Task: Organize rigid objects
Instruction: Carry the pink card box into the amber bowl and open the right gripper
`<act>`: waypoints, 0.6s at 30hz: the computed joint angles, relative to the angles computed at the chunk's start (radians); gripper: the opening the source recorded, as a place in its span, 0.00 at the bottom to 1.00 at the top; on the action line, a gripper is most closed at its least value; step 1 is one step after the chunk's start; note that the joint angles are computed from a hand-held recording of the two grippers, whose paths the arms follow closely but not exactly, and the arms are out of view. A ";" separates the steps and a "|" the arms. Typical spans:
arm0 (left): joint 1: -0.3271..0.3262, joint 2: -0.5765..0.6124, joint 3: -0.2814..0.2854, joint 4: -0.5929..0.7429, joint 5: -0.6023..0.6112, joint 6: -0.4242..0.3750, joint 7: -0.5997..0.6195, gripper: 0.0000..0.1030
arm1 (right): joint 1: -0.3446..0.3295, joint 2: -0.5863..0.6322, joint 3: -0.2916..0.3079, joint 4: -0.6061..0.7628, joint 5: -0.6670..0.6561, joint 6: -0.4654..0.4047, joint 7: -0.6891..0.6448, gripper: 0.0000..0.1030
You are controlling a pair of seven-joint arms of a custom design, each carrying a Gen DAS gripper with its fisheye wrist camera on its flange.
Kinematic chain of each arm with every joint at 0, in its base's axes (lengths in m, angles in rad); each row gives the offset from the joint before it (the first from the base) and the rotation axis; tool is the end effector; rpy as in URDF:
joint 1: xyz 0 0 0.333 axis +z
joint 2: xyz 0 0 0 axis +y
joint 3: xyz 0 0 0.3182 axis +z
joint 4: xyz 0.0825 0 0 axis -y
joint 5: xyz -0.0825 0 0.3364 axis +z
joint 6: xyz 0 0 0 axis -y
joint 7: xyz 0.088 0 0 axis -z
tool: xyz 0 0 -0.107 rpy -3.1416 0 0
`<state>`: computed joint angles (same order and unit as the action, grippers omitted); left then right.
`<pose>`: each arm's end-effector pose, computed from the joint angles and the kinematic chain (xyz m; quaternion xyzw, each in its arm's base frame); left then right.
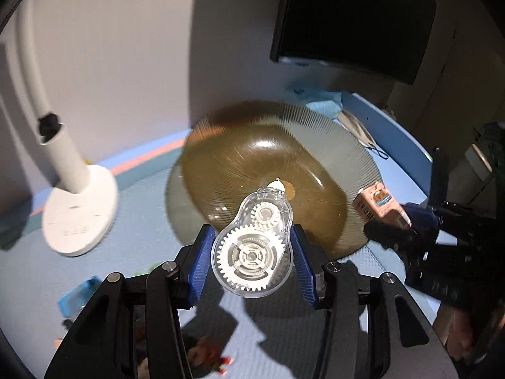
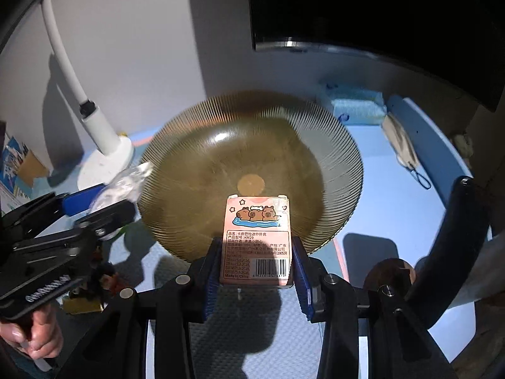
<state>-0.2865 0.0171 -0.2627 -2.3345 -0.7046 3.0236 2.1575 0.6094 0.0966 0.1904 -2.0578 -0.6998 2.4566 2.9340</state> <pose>0.4587 -0.2234 0.4301 -0.4945 0.7978 -0.3249 0.1162 0.3881 0.3961 0.4501 -0.6489 0.7054 -0.1934 0.2097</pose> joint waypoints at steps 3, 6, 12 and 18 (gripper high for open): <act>0.000 0.023 0.012 0.018 0.126 0.003 -0.123 0.69 | -0.015 0.017 -0.015 -0.002 0.008 0.051 -0.010 0.45; 0.016 -0.026 -0.006 -0.005 -0.109 0.030 0.072 0.73 | 0.001 -0.019 -0.023 -0.030 -0.106 0.013 0.131 0.53; -0.020 -0.197 0.107 -0.125 -0.410 0.032 0.310 0.73 | -0.007 -0.075 0.015 -0.098 -0.157 0.053 0.212 0.54; -0.040 -0.403 0.216 -0.328 -0.494 0.082 0.384 0.73 | 0.024 -0.066 0.052 -0.087 -0.206 0.107 0.256 0.61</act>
<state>-0.3263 -0.3858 -0.0471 -2.6628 -1.1981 3.1057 2.5419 0.6334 0.0308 0.2419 -2.1452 -0.9062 2.5639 3.1900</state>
